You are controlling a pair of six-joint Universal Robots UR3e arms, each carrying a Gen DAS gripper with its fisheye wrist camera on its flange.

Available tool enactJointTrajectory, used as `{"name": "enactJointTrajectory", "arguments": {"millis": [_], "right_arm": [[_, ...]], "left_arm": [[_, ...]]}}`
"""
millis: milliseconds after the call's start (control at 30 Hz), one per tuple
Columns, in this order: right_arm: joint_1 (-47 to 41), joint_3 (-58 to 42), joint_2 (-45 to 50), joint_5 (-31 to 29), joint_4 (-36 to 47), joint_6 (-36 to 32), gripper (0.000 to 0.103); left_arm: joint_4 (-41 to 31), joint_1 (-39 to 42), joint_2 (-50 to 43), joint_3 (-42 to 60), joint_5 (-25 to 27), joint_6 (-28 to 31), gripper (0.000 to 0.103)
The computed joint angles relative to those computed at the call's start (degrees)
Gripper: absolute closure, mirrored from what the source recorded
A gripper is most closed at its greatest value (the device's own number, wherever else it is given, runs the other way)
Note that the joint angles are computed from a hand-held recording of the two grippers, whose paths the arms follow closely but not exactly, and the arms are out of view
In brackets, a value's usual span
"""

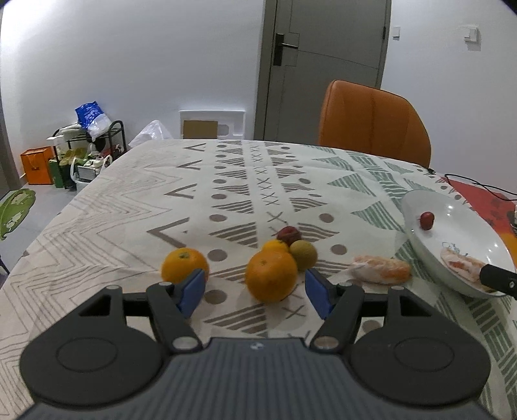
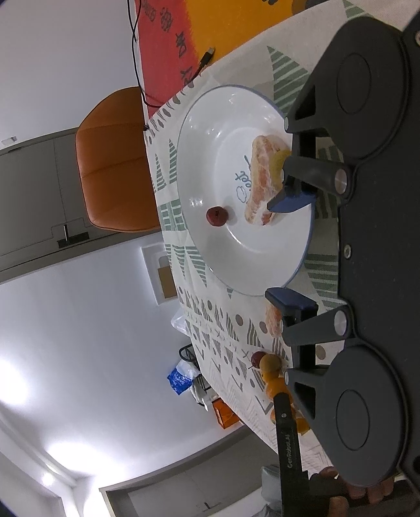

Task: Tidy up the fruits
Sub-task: 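Return the left tool to the pile and grasp an orange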

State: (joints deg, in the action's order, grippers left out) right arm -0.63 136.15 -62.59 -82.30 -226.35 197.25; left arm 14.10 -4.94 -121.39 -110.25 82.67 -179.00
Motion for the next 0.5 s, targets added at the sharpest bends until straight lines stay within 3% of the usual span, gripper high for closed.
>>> {"name": "enactJointTrajectory", "arguments": {"millis": [500], "right_arm": [[2.7,-3.5,0.9,-0.8,2.6,-0.3,0.051]], "left_arm": [[-0.2,0.4,-1.6,1.7,-2.0,0.0,0.039]]}}
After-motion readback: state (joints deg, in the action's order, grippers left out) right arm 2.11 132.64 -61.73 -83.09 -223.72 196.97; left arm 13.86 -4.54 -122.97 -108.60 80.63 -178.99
